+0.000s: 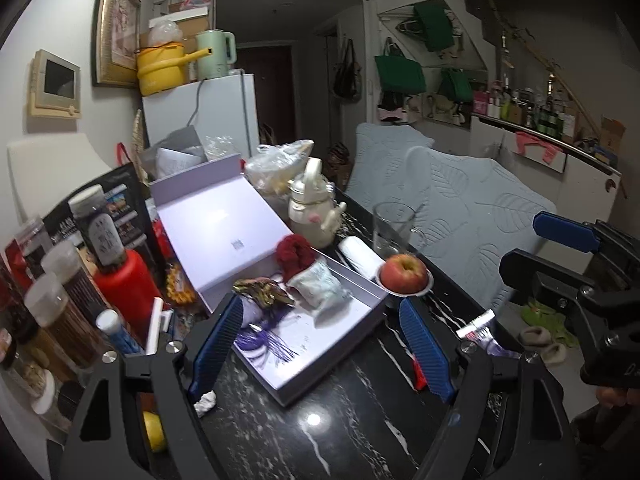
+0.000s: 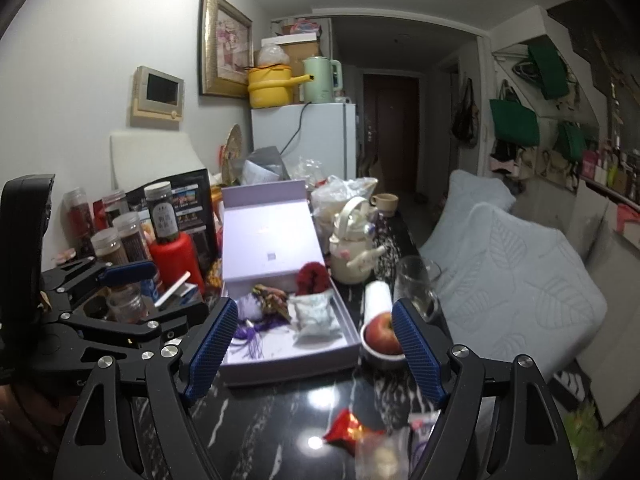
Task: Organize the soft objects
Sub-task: 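Withdraw both grippers from the box toward the red candy packet and clear bag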
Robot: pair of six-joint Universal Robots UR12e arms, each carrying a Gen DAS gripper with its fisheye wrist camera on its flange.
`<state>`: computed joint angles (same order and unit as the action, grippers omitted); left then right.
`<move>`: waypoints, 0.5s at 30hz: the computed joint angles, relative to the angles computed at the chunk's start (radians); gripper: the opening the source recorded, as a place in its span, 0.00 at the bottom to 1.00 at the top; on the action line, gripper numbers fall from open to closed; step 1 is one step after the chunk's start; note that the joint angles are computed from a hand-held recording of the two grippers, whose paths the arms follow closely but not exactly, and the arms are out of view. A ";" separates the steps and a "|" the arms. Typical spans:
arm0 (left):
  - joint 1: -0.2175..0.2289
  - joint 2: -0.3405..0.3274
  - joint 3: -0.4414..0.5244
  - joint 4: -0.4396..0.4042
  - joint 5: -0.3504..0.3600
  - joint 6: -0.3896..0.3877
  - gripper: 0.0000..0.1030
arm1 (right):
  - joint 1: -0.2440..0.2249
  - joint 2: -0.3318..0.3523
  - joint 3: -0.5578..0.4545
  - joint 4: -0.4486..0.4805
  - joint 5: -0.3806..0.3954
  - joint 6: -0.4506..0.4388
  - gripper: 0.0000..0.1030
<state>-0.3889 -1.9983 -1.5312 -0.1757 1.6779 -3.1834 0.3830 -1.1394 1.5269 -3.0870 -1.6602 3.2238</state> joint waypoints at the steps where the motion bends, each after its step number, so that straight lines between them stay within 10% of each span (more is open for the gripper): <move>1: -0.001 0.001 -0.007 0.003 -0.006 -0.001 0.79 | 0.000 -0.005 0.014 -0.006 0.001 0.007 0.78; 15: -0.012 -0.016 -0.055 -0.047 -0.107 -0.026 0.78 | 0.006 -0.045 0.168 -0.057 -0.098 0.071 0.80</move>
<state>-0.4007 -2.0138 -1.5860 -0.2229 1.5713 -3.2096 0.3888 -1.1840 1.6949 -3.1443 -1.7586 3.2948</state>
